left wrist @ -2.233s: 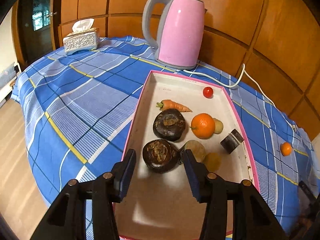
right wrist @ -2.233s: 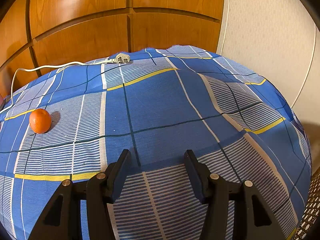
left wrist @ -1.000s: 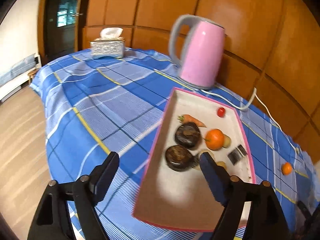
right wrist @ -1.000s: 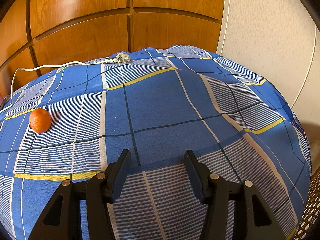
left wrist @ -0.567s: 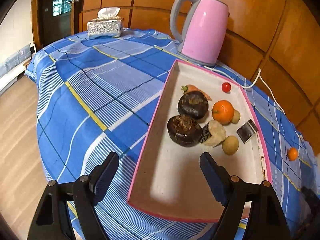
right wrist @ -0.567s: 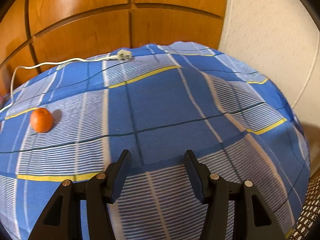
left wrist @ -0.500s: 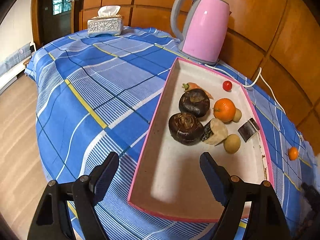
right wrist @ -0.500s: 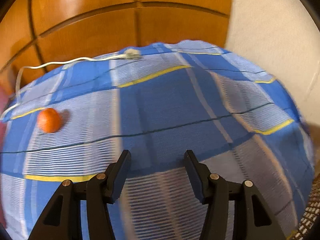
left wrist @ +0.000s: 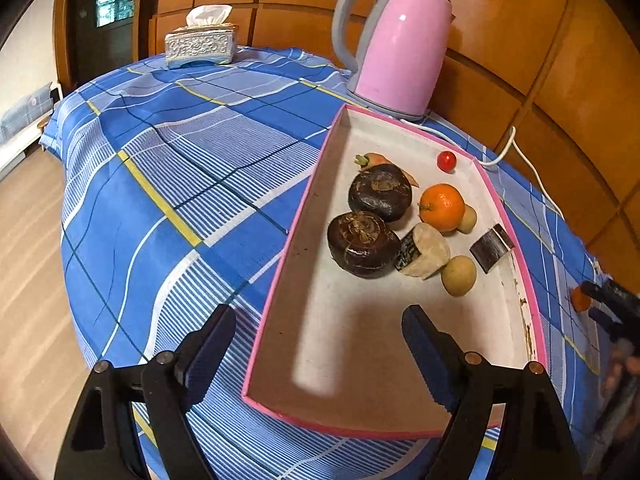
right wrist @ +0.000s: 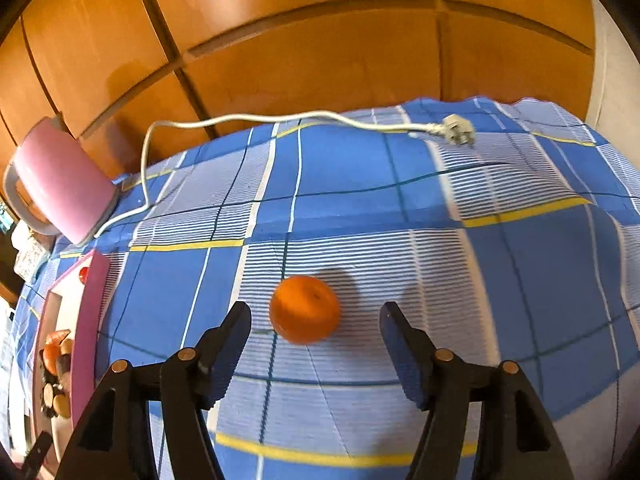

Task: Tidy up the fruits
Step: 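Reach the right tool to the orange mandarin and grasp it, then carry the mandarin into the tray and open the right tool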

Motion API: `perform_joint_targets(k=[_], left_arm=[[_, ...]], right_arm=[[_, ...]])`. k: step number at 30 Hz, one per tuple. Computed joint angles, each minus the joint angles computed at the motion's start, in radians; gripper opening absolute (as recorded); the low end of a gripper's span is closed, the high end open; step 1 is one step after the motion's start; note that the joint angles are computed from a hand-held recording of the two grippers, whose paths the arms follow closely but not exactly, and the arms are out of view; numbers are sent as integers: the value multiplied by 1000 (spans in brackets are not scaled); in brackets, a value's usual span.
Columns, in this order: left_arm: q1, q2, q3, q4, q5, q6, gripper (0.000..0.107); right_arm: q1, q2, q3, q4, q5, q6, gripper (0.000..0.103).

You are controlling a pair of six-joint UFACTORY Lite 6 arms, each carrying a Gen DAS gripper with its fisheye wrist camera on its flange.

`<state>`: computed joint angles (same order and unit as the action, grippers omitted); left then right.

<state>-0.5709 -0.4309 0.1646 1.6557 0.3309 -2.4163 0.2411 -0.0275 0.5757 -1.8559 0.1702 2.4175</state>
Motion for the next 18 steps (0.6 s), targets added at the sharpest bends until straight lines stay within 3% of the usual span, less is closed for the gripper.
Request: perform_joint_targets(k=[1,3,4,8,14,18], left_arm=[[-15,14,6,-14,18,6,86],[-26,18,6,-25,33,12,90],[-31,20,6,-28,39,13,90],[-19,25,5,-14,32,1,91],[-2,37,1,-2,27,-26,91],[-3,7,-10,-28,28,-8,91]], right_arm=[[-6,20,16,20,-9,-24,67],[2,83,61,121,-5,-128,46],[10,109,76,146,5,-153,41],[41,132,95,178,49,-213,40],[84,20,26,142,9,-213,40],[174,-60,-8,-84,-46,-1,40]])
